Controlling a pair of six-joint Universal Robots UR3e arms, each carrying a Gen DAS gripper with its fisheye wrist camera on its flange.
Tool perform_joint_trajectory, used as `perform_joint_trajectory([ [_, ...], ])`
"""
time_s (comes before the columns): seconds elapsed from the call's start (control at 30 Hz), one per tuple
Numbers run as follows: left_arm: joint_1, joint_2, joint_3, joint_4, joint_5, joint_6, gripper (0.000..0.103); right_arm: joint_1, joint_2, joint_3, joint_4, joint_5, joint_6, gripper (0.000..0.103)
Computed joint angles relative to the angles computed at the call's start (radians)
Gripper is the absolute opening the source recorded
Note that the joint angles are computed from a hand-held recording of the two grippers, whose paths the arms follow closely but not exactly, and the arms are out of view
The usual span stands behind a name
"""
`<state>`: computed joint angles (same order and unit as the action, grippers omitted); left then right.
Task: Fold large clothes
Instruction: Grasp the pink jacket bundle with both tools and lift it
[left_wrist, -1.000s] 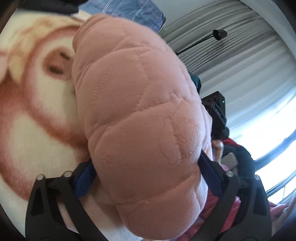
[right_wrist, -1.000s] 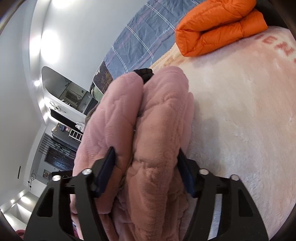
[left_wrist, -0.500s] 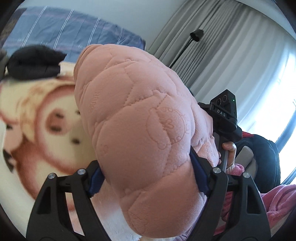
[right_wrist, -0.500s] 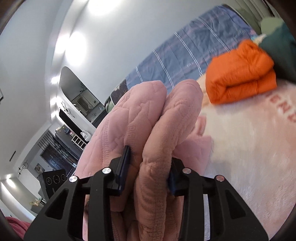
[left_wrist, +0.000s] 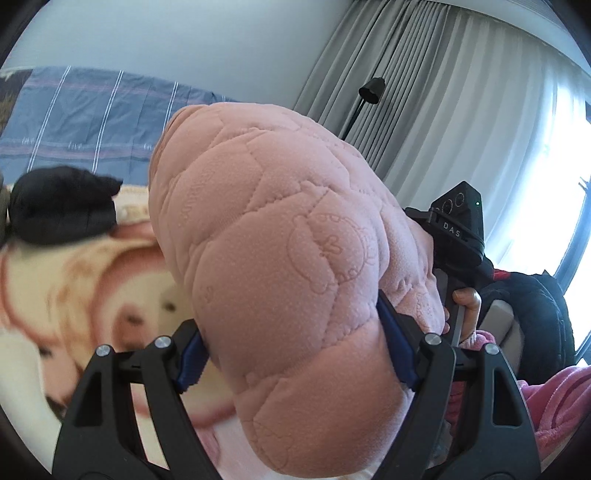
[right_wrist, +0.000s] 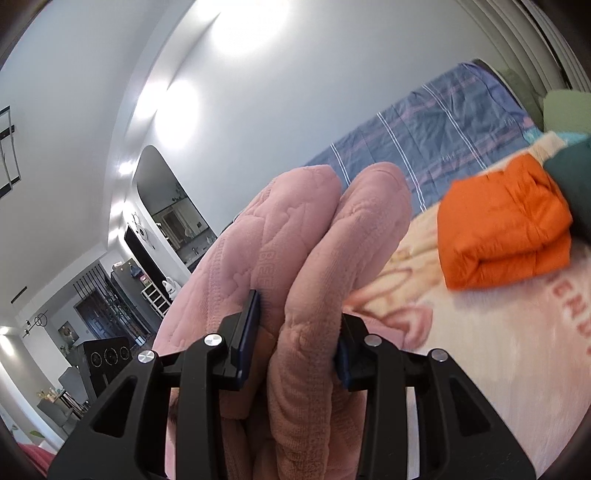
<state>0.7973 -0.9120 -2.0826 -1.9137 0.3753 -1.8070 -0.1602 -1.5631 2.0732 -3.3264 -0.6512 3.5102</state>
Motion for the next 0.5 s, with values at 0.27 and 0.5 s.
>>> perform_joint_trajectory([
  [0.27,-0.134,-0.211,-0.025,0.739,-0.025,-0.455,0.081,0.056,0.205,-0.322,0.009,-0.048,0.057,0.038],
  [0.5,-0.289,-0.608,0.162,1.43,0.048,-0.914,0.081,0.071,0.501,-0.786,0.122,-0.053,0.12,0.038],
])
